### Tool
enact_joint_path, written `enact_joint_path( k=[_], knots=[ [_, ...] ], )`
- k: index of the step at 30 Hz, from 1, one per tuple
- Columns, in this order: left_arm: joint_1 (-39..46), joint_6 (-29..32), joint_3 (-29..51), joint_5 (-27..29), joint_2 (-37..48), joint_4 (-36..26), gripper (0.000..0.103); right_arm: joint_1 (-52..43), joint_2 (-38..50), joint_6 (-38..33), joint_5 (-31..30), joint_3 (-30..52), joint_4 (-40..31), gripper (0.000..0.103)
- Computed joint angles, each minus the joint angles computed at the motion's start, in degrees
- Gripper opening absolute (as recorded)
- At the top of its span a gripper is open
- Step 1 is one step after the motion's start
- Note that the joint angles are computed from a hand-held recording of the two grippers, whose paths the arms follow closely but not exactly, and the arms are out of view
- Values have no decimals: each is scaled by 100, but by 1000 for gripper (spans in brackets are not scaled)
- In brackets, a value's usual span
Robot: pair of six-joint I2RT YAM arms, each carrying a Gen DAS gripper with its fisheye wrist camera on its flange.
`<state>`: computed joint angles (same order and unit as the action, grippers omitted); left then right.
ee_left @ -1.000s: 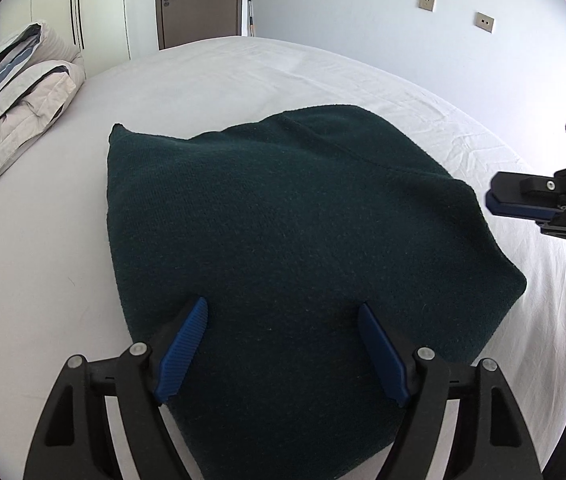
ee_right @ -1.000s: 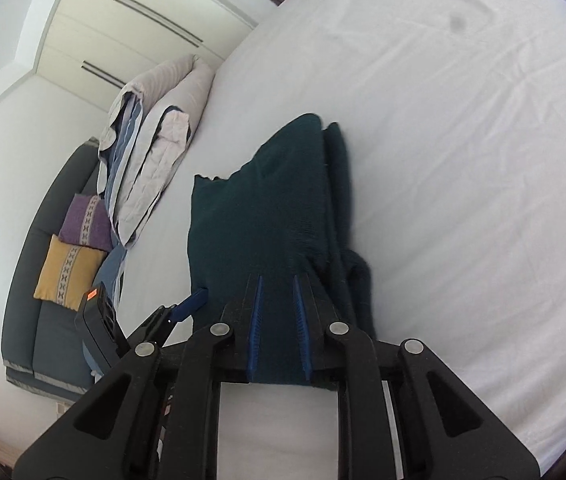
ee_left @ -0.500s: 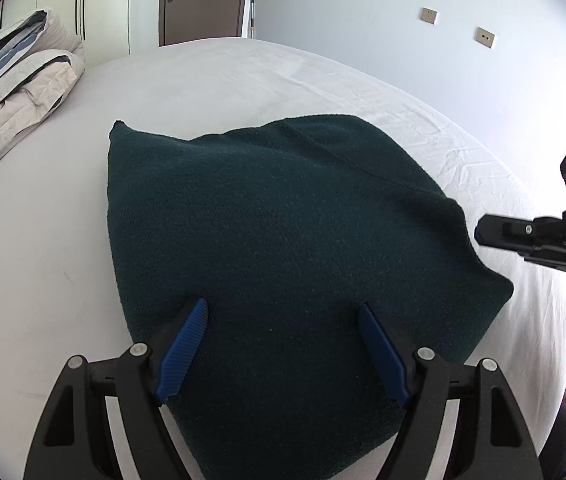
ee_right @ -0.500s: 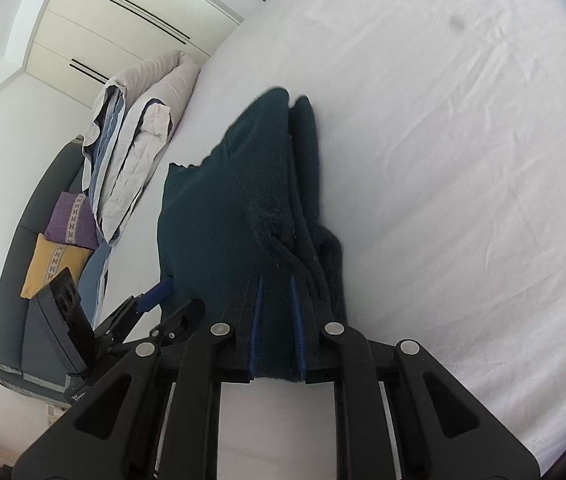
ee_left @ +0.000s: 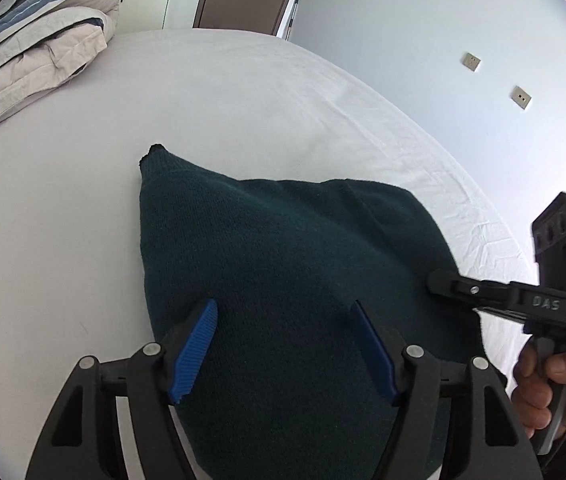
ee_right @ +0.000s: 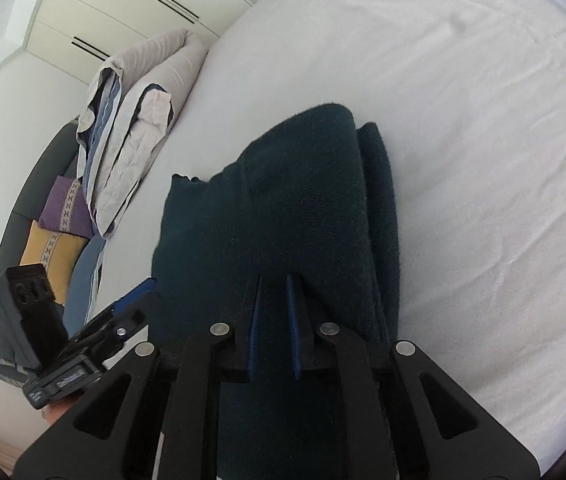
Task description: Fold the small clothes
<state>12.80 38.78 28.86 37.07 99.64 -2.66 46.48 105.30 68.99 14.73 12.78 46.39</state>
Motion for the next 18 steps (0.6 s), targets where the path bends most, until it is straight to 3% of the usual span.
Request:
enact_joint_path(
  k=[4, 6, 8, 10, 13, 16, 18],
  knots=[
    [-41, -20, -263, -2, 13, 469, 73, -337, -915, -677, -126, 274, -1076, 14],
    [-104, -21, -320, -70, 48, 621, 74, -754, -752, -965, -517, 735, -1524, 16],
    [-162, -20, -272, -137, 72, 596, 75, -1196, -181, -1107, -993, 1194, -1539, 17],
    [-158, -7, -167, -127, 159, 495, 75, -1589, 401, -1127, -1311, 1419, -1204, 17],
    [-114, 8, -4, -24, 368, 403, 75, -2081, 1146, -1142, -1673, 1221, 315, 15],
    [-124, 7, -35, 21, 450, 561, 76, -2426, 1597, -1023, -1796, 927, 1400, 12],
    [-133, 22, -103, 21, 427, 677, 76, -2456, 1617, -866, -1524, 653, 1759, 12]
  ],
)
